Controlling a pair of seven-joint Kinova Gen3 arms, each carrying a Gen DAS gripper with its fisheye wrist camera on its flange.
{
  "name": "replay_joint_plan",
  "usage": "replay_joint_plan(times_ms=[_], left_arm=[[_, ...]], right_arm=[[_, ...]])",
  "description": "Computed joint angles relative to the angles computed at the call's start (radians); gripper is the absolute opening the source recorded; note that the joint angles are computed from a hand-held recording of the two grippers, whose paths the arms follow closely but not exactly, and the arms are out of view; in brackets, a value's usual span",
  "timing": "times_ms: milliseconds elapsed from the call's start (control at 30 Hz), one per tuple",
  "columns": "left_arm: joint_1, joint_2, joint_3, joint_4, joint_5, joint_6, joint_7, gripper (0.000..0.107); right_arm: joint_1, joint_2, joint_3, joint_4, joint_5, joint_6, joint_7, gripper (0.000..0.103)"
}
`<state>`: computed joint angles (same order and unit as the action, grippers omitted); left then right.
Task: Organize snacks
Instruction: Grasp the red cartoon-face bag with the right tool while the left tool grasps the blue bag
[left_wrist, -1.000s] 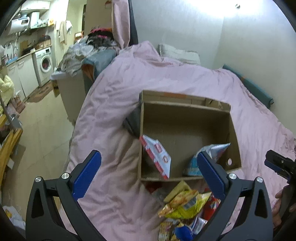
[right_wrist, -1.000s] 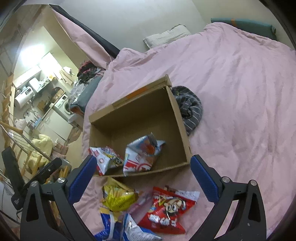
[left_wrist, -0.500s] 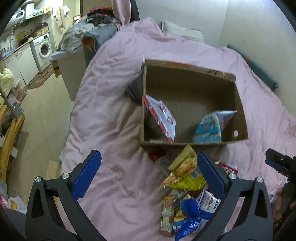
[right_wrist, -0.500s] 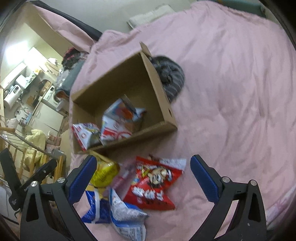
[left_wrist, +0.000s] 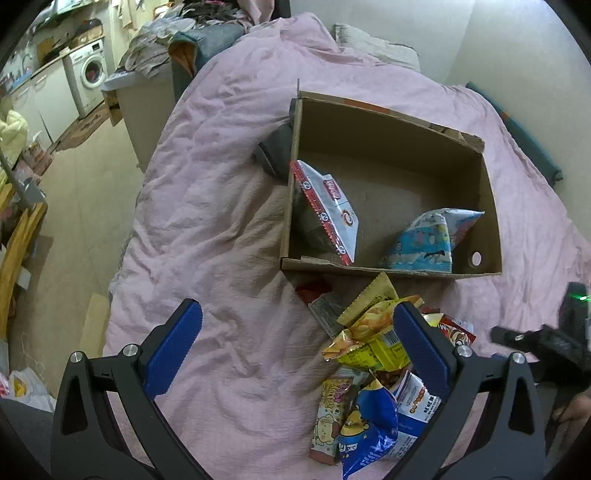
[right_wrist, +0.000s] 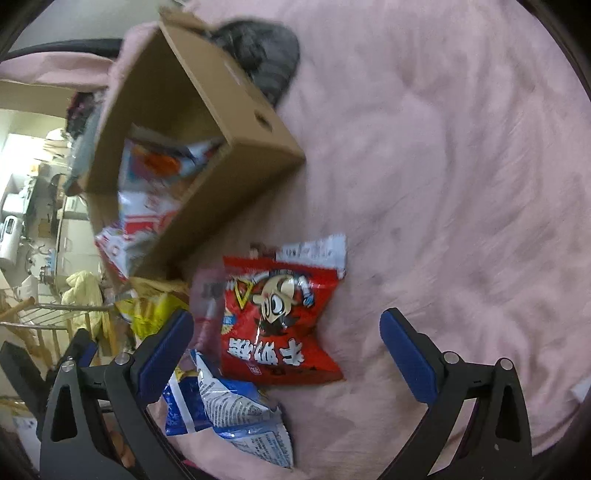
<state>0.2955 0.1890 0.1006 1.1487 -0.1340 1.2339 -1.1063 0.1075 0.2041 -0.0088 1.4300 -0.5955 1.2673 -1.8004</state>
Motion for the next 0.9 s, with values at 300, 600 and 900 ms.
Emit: replay_joint_plan(times_ms=[300, 600, 900], left_arm=[[-0.028, 0.011, -0.005, -0.01, 0.038, 0.034, -0.005, 0.102], [-0.028, 0.017, -0.005, -0.012, 0.052, 0.041, -0.01, 0.102], [-0.02, 0.021, -0.004, -0.02, 0.048, 0.07, -0.031, 0.102]], right_arm=[[-0.18, 0.153, -0.052, -0.198, 0.244, 0.133, -0.083, 0.085], [-0.193, 0.085, -0.052, -0.165, 0.301, 0.09, -0.033, 0.052], [-0.133, -0.094, 0.002, -0.043, 0.31, -0.054, -0.042, 0.052]])
